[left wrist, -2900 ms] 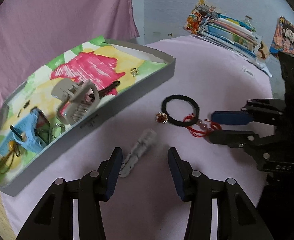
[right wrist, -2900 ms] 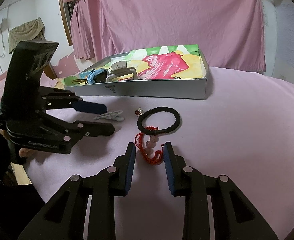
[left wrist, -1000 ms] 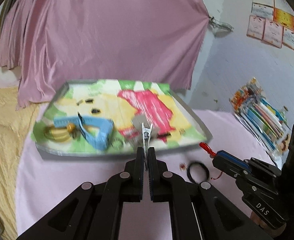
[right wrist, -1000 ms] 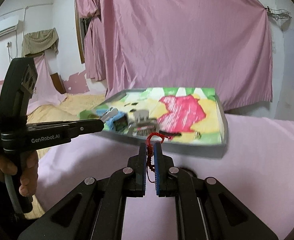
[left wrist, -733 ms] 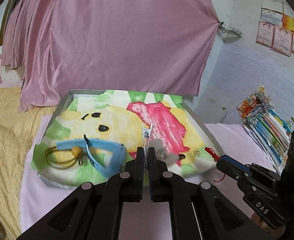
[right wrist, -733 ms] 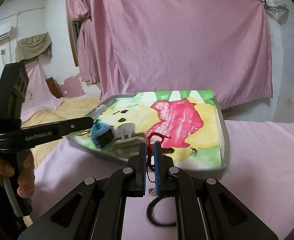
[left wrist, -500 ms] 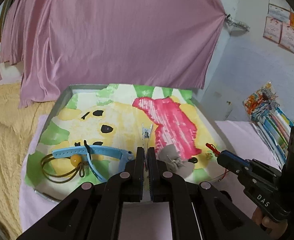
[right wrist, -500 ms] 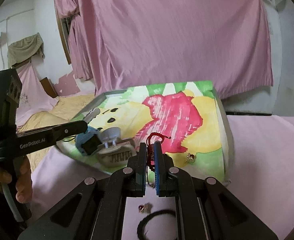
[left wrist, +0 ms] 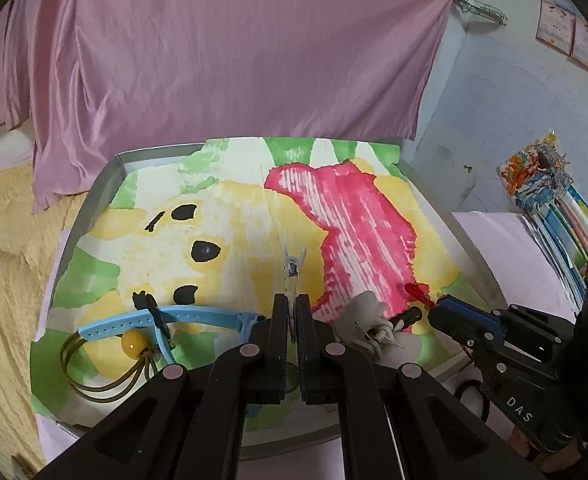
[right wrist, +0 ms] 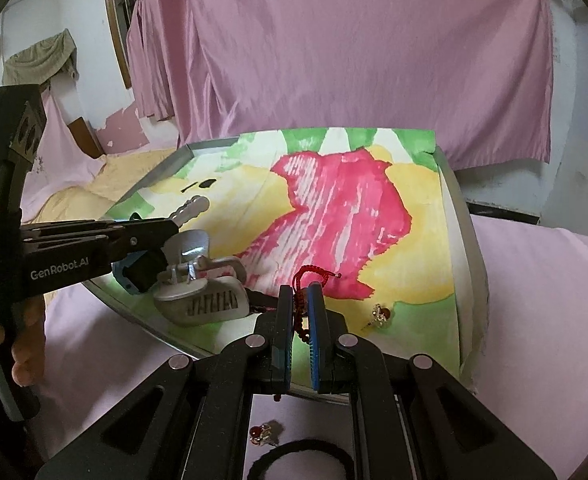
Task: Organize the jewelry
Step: 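Carry white strip and red-string bracelet into the tray and open both tools, then withdraw both tools from the tray toward the remaining jewelry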
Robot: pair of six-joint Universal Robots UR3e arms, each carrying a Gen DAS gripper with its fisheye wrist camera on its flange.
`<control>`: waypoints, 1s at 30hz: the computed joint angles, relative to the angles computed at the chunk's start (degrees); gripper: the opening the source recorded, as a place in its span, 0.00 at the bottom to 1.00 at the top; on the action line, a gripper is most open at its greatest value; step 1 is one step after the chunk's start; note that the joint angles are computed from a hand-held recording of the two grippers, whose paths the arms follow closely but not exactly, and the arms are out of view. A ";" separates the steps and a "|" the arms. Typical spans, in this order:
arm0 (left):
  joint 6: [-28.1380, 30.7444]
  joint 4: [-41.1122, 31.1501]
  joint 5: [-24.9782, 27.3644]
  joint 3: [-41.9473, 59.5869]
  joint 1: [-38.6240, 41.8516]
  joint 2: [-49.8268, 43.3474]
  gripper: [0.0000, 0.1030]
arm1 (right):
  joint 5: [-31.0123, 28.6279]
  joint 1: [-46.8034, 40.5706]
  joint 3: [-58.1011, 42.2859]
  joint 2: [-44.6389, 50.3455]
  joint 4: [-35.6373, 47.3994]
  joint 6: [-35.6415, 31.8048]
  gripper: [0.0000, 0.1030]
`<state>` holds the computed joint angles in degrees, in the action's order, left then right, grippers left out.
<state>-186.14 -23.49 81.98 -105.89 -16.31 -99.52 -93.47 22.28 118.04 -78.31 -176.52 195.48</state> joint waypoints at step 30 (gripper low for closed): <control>-3.88 14.39 -2.12 -11.37 0.52 6.47 0.67 | -7.67 2.36 11.84 -6.60 -14.44 4.62 0.47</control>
